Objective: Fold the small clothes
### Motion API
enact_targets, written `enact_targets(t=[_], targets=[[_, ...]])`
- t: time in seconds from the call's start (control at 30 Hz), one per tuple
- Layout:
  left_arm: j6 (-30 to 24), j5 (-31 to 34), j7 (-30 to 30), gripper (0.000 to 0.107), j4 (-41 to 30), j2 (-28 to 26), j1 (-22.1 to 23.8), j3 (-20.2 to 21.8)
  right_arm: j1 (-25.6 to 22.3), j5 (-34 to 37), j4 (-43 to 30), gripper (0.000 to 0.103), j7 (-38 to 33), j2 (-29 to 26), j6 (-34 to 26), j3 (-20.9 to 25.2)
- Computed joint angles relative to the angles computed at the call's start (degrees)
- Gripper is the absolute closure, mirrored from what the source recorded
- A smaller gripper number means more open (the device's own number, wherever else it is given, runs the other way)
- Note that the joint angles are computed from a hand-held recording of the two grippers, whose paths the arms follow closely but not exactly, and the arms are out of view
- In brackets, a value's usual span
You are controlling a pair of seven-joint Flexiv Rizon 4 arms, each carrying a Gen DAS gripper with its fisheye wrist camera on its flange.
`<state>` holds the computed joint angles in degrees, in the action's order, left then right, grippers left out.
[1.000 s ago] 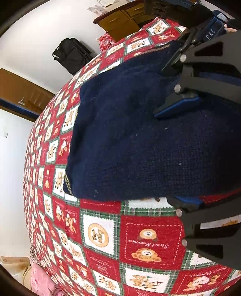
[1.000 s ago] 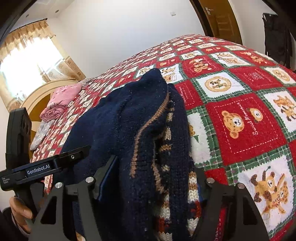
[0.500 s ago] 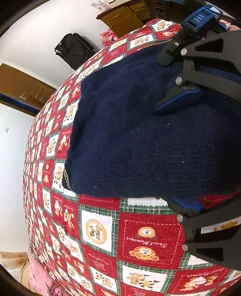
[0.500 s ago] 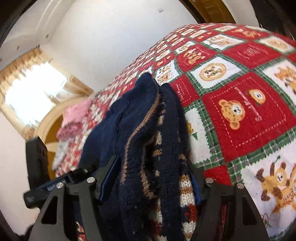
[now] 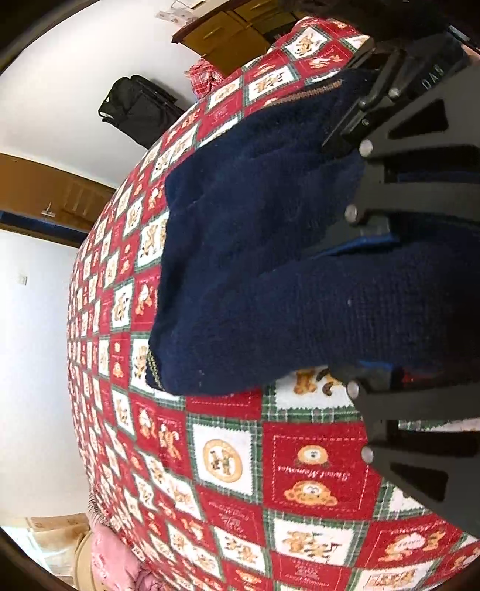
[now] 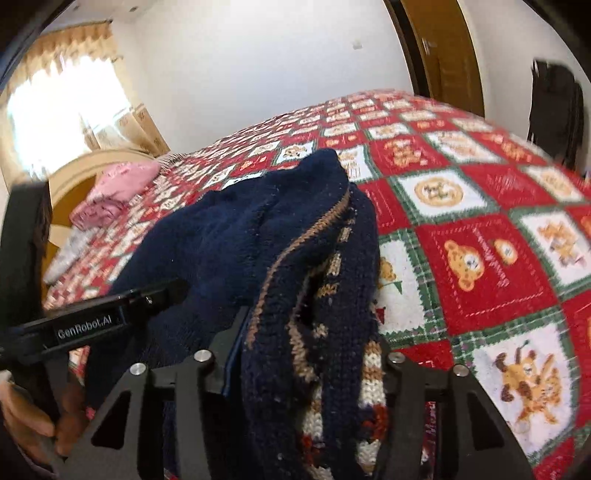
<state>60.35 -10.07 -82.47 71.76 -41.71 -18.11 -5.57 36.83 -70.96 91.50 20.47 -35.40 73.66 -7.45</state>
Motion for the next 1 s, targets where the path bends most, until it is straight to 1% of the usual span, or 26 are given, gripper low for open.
enact_targets(t=[0.07,0.1,0.23,0.43,0.57,0.63,0.67,0.7,0.73,0.77,0.8,0.87,0.9,0.93,0.97,1.0], targets=[[0.32,0.69,0.32,0.068,0.20,0.32,-0.23,0.34,0.99,1.18,-0.31,0.057,-2.65,0.42,-3.94,0.71],[0.46,0.68,0.39,0.069,0.40,0.48,-0.16,0.28,1.18,0.87,-0.11,0.058,-2.06,0.74,-4.26,0.67],[1.06,-0.19,1.08,0.069,1.87,1.44,0.51,-0.56,0.67,-2.91,1.59,0.061,4.03,2.26,-1.83,0.32],[1.42,-0.08,2.11,0.069,3.28,2.60,0.39,-0.57,-0.17,-6.15,2.42,0.062,7.42,3.68,-2.75,2.19],[0.41,-0.45,3.78,0.069,3.56,2.79,0.82,-1.08,-1.28,-7.06,3.55,0.062,10.18,4.22,-1.58,3.75],[-0.43,-0.24,3.40,0.067,2.80,2.44,0.43,-0.54,-2.21,-7.12,3.81,0.059,11.96,3.93,0.23,3.93],[-1.35,0.22,3.00,0.064,1.96,2.08,0.03,0.03,-2.64,-6.58,3.77,0.053,12.52,3.68,0.97,4.05],[-2.57,1.16,2.39,0.059,0.69,1.55,-0.62,0.97,-2.94,-5.09,3.72,0.047,12.80,3.41,1.14,4.32],[-3.28,1.87,1.56,0.056,-0.15,1.18,-1.09,1.67,-3.12,-3.82,3.65,0.042,13.19,3.15,1.62,4.36],[-3.91,2.00,1.05,0.054,-0.91,0.76,-1.15,1.74,-3.51,-1.23,3.54,0.034,12.85,2.73,1.92,4.78],[-4.26,1.93,0.77,0.053,-1.36,0.47,-1.01,1.56,-3.75,1.08,3.34,0.029,12.46,2.24,2.53,4.85],[-4.55,2.10,0.13,0.051,-1.83,0.15,-1.02,1.53,-3.49,0.56,2.98,0.028,15.27,1.21,7.45,2.17],[-4.45,2.00,0.10,0.051,-1.76,0.10,-0.84,1.29,-2.97,-1.72,2.71,0.028,18.97,0.60,11.53,-0.60],[-4.16,1.72,0.21,0.051,-1.49,0.13,-0.57,0.89,-2.19,-5.81,2.19,0.028,24.54,0.20,14.89,-3.79],[-3.44,1.22,0.31,0.051,-0.88,0.26,-0.21,0.39,-1.68,-7.59,1.76,0.031,26.38,-0.01,15.80,-5.12],[-2.79,1.00,0.67,0.056,-0.35,0.42,-0.01,0.04,-1.63,-6.71,1.75,0.045,24.49,0.01,14.75,-4.58]])
